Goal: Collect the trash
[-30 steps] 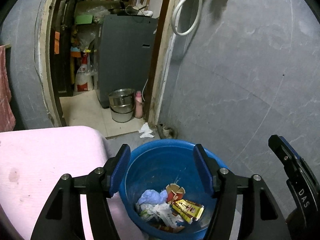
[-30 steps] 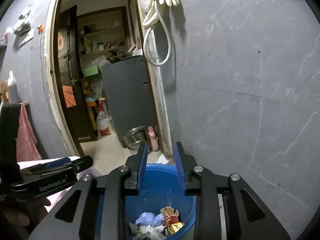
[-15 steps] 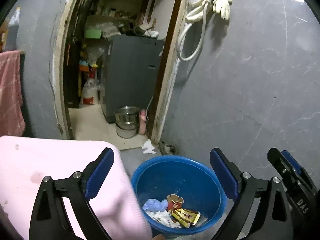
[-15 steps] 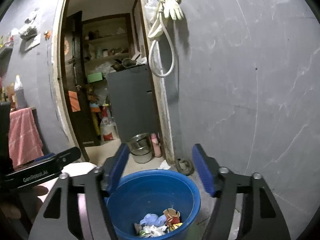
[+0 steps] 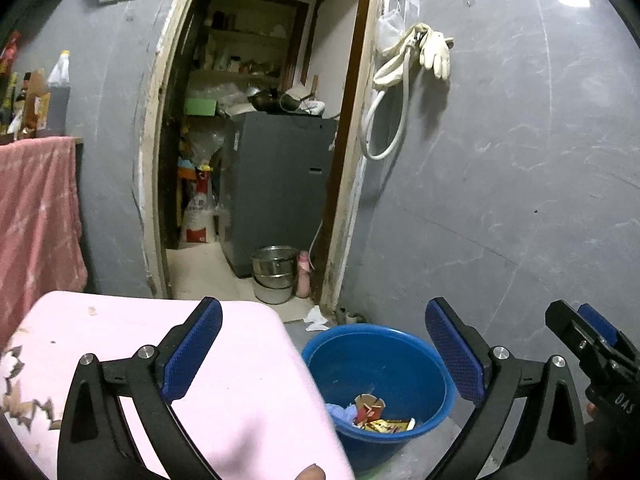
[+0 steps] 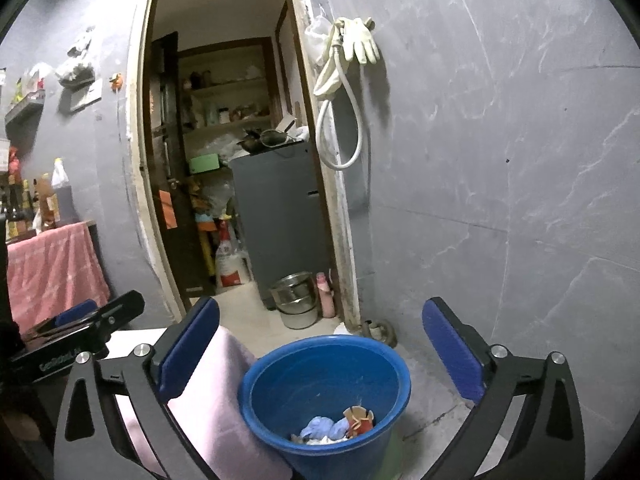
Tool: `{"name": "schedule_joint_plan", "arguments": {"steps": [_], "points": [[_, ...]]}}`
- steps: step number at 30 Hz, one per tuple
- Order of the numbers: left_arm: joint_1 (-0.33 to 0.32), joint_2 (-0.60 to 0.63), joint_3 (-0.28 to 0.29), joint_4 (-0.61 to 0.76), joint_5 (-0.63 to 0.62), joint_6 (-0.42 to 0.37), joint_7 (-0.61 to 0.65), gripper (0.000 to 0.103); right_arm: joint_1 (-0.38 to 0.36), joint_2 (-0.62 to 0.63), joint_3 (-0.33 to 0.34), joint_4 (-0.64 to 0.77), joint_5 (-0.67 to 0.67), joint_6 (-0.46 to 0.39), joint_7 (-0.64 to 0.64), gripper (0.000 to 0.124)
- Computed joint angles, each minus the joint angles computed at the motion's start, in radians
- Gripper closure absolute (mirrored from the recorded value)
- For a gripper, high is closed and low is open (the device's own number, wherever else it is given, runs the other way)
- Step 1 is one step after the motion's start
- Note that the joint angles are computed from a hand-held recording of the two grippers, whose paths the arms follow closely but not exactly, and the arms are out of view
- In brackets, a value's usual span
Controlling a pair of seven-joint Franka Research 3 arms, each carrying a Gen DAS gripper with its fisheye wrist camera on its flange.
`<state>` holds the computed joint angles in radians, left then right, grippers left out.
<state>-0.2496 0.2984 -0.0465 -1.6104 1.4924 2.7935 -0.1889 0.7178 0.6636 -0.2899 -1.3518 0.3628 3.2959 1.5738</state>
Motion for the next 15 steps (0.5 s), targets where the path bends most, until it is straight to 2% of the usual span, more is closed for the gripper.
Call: {"name": "schedule_joint_plan", "arguments": {"steps": [3,7,15], "points": [[-0.003,-0.068,-0.003,-0.081,0.059,-0.018,-0.061,0.003,0.026,-0.043,-0.009,-0.061,0.009,0.021,-0.009,0.021],[0.020,-0.161,-0.037,-0.192,0.117,-0.049,-0.124,0.002,0.066,-0.099,-0.020,-0.140,0.045,0.049,-0.043,0.021],[0.068,-0.322,-0.120,-0.380,0.174,-0.128,-0.209,0.002,0.110,-0.215,0.022,-0.299,0.125,0.124,-0.167,0.021]]}}
